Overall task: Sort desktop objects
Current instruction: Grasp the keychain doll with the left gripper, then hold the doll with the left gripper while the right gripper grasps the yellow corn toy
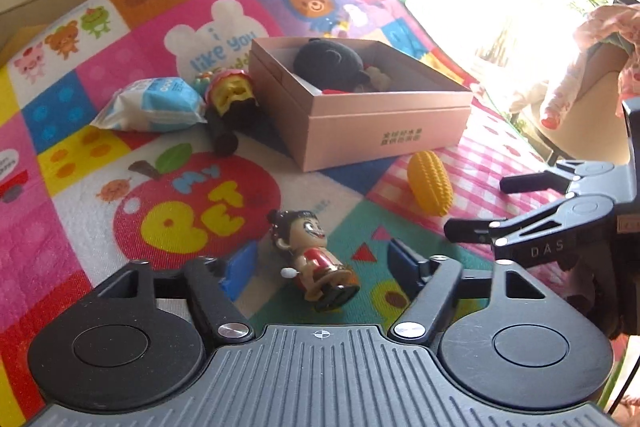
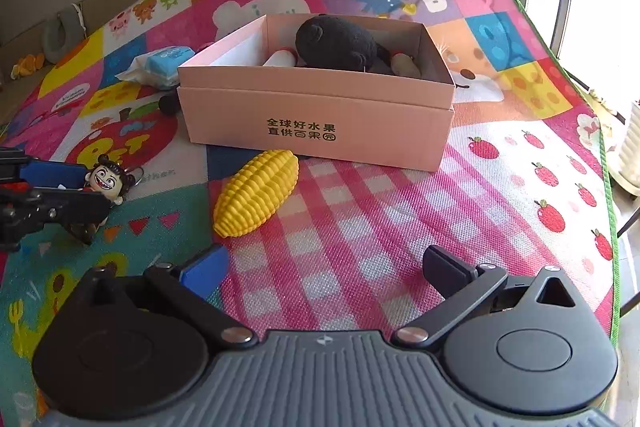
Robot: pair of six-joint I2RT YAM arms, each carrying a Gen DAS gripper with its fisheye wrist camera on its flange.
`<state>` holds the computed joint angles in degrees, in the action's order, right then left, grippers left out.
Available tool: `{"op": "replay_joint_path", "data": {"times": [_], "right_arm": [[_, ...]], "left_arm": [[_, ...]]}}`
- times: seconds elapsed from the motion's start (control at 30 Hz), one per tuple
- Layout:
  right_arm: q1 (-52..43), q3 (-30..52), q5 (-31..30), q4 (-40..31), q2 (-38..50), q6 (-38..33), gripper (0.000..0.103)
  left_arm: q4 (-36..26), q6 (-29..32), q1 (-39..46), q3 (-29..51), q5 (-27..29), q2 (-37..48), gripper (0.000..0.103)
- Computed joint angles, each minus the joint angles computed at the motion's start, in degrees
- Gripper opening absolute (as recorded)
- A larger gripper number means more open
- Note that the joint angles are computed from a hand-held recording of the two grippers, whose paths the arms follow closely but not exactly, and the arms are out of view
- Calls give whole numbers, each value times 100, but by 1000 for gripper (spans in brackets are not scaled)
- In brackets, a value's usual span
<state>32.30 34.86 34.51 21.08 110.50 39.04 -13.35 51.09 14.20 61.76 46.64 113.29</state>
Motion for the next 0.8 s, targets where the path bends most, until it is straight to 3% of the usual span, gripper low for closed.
{"op": "replay_joint_path", "data": {"times": [0.2,0.37,0.6,0.63,0.67,0.73,0.8], "right_arm": [[-62,20,-126,-82,-45,47,103],[-30,12,-81,-39,-19,-11,103],[273,-99,62,364,-2,-388,101],[354,-87,161,433,20,-480,89],[421,-18,193,437,42,-596,70],[396,132,-52,399,59,-676,42],[400,297,-99,438,146,-644,37]], "left_arm": [[437,271,178,-311,-261,-83,95],[1063,-208,241,-339,-613,42,97],[1709,-570,325,-600,-611,91,102],[1791,-583,317,-645,-622,80,103],[1841,-592,310,-672,-630,74,103],[1844,-618,309,-670,-631,79,103],[1815,-646,312,-639,-624,99,103]]}}
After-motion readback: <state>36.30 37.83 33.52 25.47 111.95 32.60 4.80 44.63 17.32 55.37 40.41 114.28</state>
